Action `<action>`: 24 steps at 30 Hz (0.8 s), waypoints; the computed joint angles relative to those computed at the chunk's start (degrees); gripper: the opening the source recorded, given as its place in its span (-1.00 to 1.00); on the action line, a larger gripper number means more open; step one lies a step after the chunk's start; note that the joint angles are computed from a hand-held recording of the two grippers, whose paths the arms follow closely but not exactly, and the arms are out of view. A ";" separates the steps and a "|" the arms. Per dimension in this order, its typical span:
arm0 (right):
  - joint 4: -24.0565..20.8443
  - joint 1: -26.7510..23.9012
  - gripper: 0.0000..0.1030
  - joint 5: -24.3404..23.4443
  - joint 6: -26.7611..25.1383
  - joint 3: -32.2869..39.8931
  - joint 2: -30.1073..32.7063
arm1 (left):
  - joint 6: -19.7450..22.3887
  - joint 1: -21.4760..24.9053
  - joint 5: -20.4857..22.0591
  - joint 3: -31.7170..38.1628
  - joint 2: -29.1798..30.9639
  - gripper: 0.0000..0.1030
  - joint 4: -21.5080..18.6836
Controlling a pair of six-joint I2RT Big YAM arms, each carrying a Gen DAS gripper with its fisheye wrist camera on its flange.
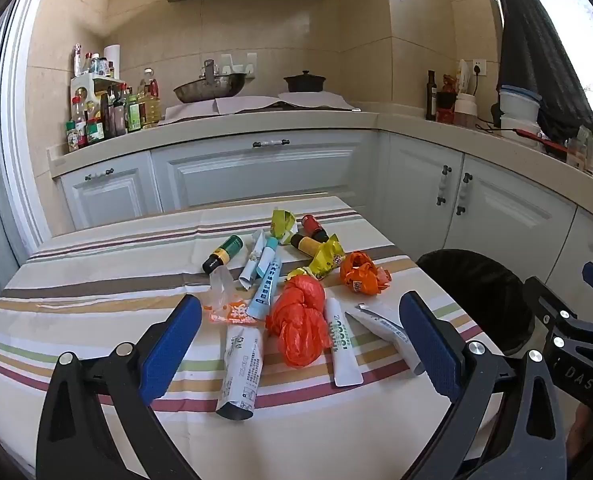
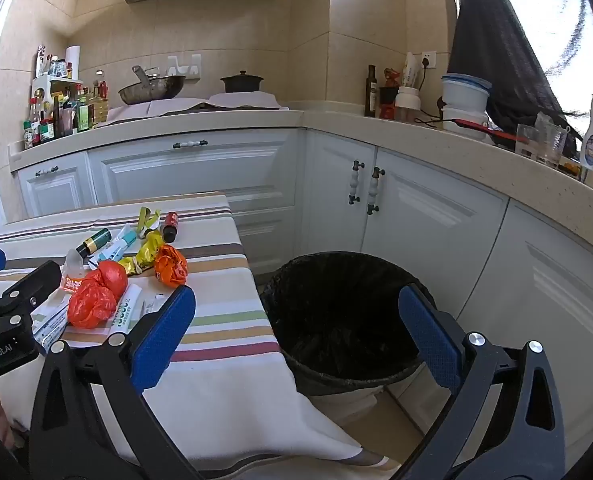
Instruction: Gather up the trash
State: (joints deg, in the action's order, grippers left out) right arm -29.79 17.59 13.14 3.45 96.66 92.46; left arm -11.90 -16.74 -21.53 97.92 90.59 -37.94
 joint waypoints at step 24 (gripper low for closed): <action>-0.70 -0.47 0.93 -0.45 -0.03 0.23 -0.18 | 1.02 -0.01 -0.77 -0.60 -0.83 0.87 -0.02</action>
